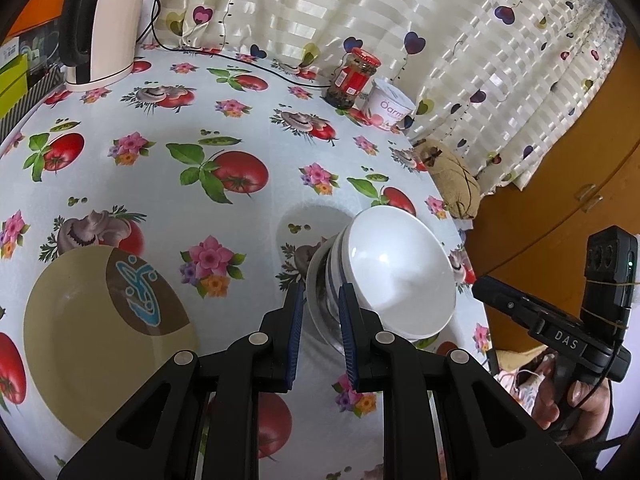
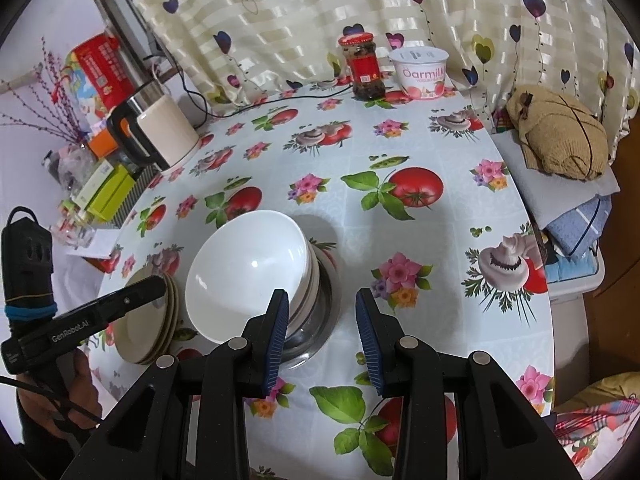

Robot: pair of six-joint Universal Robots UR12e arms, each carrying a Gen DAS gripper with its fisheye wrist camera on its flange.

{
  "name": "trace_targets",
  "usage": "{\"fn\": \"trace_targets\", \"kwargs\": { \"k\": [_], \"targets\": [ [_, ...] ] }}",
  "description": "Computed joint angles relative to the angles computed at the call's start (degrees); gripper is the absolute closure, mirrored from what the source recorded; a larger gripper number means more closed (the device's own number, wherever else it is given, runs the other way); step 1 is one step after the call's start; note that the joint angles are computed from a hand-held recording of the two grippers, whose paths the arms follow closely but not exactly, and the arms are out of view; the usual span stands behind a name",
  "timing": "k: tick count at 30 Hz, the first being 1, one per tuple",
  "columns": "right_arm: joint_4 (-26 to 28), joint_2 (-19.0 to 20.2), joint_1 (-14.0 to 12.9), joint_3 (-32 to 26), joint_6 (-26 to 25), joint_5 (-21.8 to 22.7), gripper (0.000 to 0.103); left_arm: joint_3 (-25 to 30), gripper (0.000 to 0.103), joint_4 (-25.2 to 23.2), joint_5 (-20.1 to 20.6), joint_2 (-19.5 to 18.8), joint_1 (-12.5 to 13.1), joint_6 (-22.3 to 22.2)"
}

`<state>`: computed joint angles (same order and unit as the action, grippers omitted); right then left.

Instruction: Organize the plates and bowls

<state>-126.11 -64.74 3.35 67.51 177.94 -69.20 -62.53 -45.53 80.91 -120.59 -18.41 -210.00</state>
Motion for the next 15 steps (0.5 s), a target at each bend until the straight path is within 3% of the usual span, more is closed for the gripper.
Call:
{"fn": "trace_targets", "kwargs": {
  "k": [15],
  "targets": [
    [0.7,-0.6,-0.1,1.3,-0.6,0.7,0.069,-0.4,0.084,-0.2,0.7,0.3,-0.3,0.4]
  ]
}}
